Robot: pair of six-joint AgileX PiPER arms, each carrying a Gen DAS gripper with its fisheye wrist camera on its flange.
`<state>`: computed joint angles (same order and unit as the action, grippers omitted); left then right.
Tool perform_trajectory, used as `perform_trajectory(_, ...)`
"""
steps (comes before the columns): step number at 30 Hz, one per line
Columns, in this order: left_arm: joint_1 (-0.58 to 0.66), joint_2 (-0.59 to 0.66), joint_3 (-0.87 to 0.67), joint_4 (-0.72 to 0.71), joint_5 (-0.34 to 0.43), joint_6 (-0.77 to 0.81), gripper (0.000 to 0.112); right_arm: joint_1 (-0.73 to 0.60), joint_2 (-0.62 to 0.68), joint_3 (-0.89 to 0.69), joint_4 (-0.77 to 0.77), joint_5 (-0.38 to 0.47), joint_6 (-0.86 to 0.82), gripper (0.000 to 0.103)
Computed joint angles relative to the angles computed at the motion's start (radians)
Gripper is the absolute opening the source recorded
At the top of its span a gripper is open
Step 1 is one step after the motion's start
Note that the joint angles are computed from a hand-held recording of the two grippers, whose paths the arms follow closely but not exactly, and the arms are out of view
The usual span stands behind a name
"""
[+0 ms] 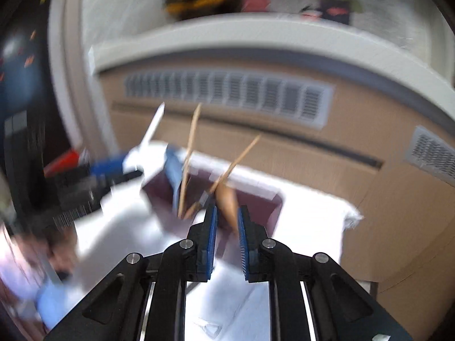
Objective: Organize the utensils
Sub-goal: 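Lift the white spoon with the left tool while the right tool carries the shovel spoon to the caddy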
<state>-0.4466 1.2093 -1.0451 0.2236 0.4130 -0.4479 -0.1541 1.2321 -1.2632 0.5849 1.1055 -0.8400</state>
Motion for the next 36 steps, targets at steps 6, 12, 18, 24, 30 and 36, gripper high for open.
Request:
perform_trajectory(6,0.009,-0.165,0.142,-0.046,0.119,0.036,0.038,0.209,-0.011,0.192,-0.063,0.057,-0.182,0.054)
perform_trajectory(12,0.011,-0.268,0.252,-0.109,0.172,0.047,0.038,0.348,0.096,0.203,-0.179,0.007,-0.103,0.054)
perform_trajectory(18,0.019,-0.321,0.29,-0.19,0.187,0.102,0.038,0.376,0.142,0.213,-0.216,-0.015,-0.091,0.054)
perform_trajectory(24,-0.024,-0.337,0.278,-0.147,0.214,0.045,0.038,0.364,0.07,0.234,-0.244,-0.019,0.071,0.018)
perform_trajectory(30,-0.072,-0.342,0.265,-0.109,0.231,-0.014,0.038,0.105,-0.065,0.287,-0.07,0.082,-0.027,0.006)
perform_trajectory(36,-0.096,-0.342,0.258,-0.098,0.237,-0.034,0.038,0.101,-0.127,0.331,-0.111,0.059,-0.099,0.019)
